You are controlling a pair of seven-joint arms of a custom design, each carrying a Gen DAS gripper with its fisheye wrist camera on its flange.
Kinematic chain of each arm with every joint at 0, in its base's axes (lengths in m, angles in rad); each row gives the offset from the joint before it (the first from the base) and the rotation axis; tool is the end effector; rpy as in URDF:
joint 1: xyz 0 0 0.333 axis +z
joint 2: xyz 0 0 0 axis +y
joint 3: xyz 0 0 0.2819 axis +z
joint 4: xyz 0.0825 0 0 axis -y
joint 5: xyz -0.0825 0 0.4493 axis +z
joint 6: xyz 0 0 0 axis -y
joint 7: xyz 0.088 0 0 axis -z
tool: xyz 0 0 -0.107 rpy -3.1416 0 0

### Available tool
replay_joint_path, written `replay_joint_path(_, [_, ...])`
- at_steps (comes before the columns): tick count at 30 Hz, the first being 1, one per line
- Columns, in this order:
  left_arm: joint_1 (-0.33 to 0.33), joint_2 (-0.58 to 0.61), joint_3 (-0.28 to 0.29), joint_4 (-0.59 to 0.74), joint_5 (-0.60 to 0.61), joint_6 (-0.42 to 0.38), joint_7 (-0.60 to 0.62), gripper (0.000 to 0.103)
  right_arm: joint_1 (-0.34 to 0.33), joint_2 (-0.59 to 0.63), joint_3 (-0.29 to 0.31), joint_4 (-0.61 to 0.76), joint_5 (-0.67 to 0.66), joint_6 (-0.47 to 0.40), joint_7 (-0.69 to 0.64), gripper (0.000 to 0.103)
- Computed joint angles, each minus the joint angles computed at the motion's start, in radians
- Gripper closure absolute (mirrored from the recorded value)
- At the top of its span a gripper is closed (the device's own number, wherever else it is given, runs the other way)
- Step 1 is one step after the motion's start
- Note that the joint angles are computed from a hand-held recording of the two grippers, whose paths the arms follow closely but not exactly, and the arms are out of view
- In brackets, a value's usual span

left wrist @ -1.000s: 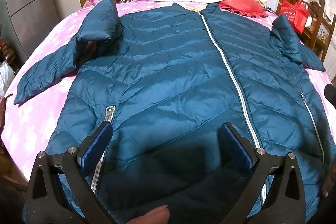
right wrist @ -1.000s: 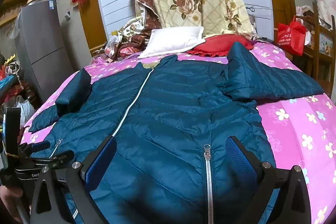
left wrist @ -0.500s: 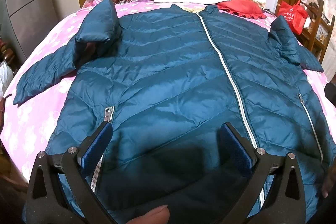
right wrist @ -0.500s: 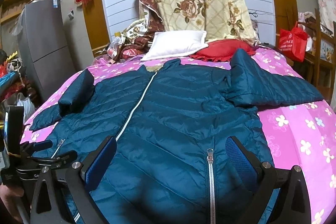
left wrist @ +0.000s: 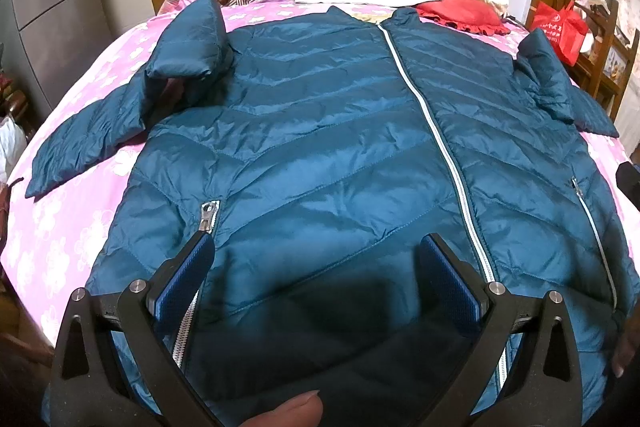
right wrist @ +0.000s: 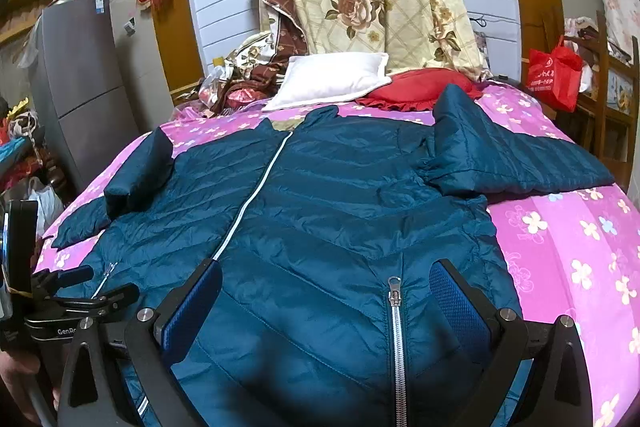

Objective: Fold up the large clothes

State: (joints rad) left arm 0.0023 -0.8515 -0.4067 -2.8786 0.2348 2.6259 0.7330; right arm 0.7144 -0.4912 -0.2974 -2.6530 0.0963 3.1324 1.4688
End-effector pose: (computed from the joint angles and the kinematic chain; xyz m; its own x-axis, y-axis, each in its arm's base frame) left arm 0.3955 -0.1374 0.3952 0.3012 -0.9535 -0.0091 -0.7314 -0.2249 -0.6437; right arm 0.4591 0.1962 0.4391 0.4351 -0.8904 -0.1341 -0.5686 -0.1562 -0.8077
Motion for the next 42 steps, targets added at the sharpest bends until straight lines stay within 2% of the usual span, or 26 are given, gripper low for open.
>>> replay_joint_path(42, [0.007,0.018,-0.004,0.006,0.022,-0.008,-0.019,0.0,-0.011,0.008,0.015,0.005,-0.004,0.003,0.001,0.0])
